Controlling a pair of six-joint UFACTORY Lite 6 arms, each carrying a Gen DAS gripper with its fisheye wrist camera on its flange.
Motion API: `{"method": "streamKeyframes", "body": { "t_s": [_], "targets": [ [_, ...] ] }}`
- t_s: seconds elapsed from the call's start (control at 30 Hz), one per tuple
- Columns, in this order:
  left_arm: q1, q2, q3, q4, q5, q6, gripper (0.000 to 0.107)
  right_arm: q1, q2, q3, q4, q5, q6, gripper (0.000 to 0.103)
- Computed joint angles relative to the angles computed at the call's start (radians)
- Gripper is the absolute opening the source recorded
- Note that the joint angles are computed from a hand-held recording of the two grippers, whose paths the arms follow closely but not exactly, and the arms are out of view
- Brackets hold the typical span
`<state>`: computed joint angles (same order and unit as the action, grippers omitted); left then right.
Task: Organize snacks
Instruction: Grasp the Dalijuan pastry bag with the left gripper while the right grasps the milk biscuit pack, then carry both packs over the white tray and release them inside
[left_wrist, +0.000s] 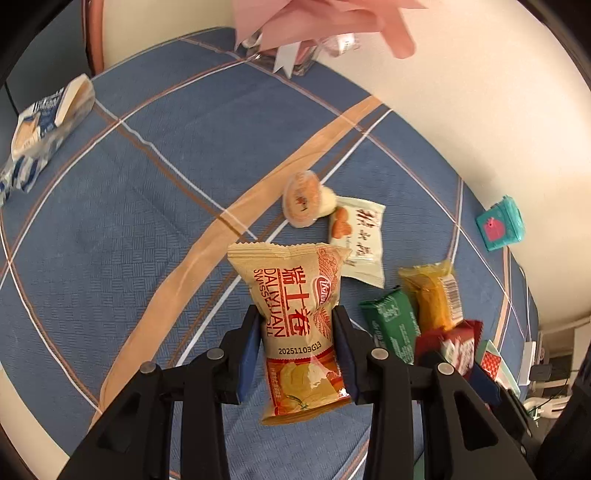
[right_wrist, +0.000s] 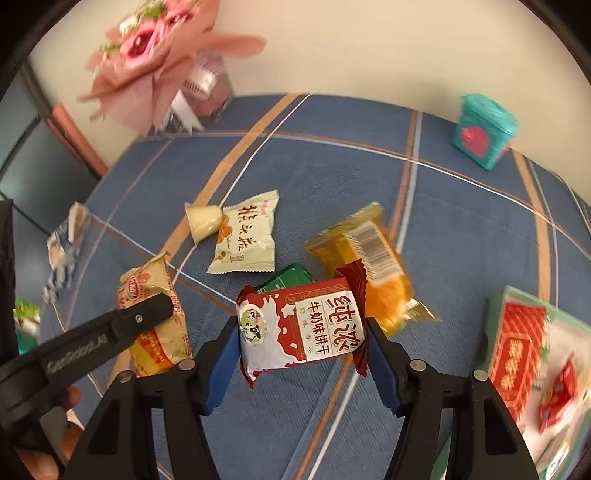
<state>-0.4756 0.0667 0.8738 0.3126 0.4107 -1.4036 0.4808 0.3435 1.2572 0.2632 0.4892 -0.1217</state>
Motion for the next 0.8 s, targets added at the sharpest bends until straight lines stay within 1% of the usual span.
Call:
{"method": "streamKeyframes", "body": {
  "t_s": [0.1, 0.17, 0.33, 0.43, 0.57, 0.67, 0.8],
  "targets": [
    [-0.045, 0.009, 0.043, 0.042, 0.042, -0.038, 0.039, -0.028, -0.095, -0.095, 0.043, -0.023, -0.011, 0.067],
    [-0.085, 0.016, 0.078, 0.074, 0.08, -0.065, 0.039, -0.05, -0.148, -0.144, 0.036, -0.029, 0.005, 0.067],
    [-0.186, 0.082, 0.209, 0.127, 0.161, -0.098, 0.039, -0.127, -0.263, -0.231, 0.048, -0.007, 0.023, 0.067],
    [-0.243, 0.139, 0.301, 0.141, 0.198, -0.1, 0.039, -0.198, -0.337, -0.284, 0.054, 0.0, 0.002, 0.067],
    [-0.298, 0.209, 0.413, 0.128, 0.209, -0.068, 0.039, -0.332, -0.413, -0.333, 0.101, 0.036, -0.071, 0.067],
    [-0.354, 0.309, 0.56, 0.118, 0.243, -0.036, 0.039, -0.454, -0.448, -0.348, 0.083, 0.056, -0.094, 0.067],
    [-0.438, 0.507, 0.863, 0.101, 0.355, 0.049, 0.039, -0.653, -0.463, -0.336, 0.135, 0.102, -0.202, 0.068]
  ]
}}
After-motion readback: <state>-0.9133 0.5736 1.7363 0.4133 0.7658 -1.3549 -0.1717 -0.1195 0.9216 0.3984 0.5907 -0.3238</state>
